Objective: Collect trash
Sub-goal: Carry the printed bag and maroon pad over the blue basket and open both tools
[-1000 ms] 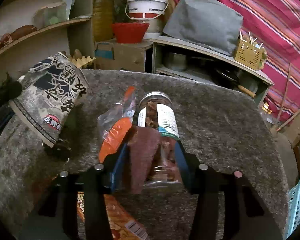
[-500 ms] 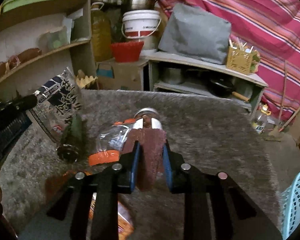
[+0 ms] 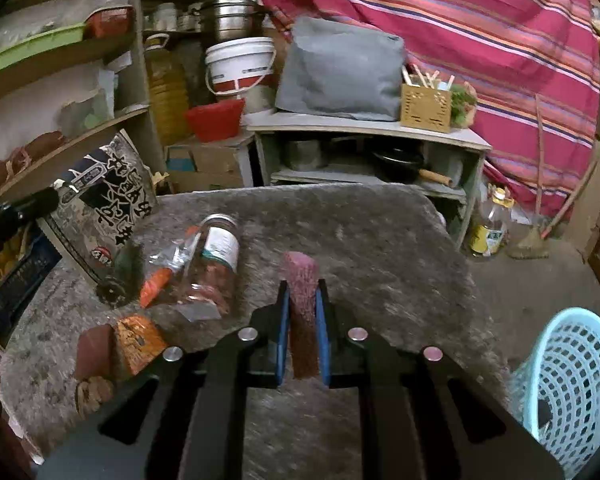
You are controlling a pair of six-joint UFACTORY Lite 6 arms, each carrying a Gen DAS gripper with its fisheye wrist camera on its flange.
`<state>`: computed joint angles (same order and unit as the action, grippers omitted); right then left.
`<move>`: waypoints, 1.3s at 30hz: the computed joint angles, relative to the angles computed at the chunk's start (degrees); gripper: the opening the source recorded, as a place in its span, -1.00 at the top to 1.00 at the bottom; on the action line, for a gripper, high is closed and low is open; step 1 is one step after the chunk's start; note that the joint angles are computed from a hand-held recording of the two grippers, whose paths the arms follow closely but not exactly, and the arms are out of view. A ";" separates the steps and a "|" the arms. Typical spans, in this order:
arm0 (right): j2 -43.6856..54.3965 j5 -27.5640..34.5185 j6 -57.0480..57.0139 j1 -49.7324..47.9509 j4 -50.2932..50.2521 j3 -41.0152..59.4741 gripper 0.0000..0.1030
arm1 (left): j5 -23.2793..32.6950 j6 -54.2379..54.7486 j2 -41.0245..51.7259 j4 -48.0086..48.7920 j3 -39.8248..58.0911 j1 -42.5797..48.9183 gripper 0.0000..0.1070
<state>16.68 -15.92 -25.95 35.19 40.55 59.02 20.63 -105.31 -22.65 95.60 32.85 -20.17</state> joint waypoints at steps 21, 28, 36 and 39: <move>-29.00 2.24 42.39 -32.34 -56.30 -27.29 0.75 | 11.17 -12.54 31.20 -1.13 25.60 -29.71 1.00; -27.21 -3.94 65.69 -55.25 -88.43 -28.36 0.75 | 9.02 -10.21 49.29 -4.16 45.86 -37.01 1.00; -20.90 -8.62 69.75 -67.72 -96.43 -25.19 0.75 | 6.53 4.87 69.11 -17.62 72.45 -42.01 1.00; -18.54 -9.47 70.47 -70.09 -98.06 -23.90 0.75 | 7.07 17.02 79.20 -28.22 86.95 -42.81 1.00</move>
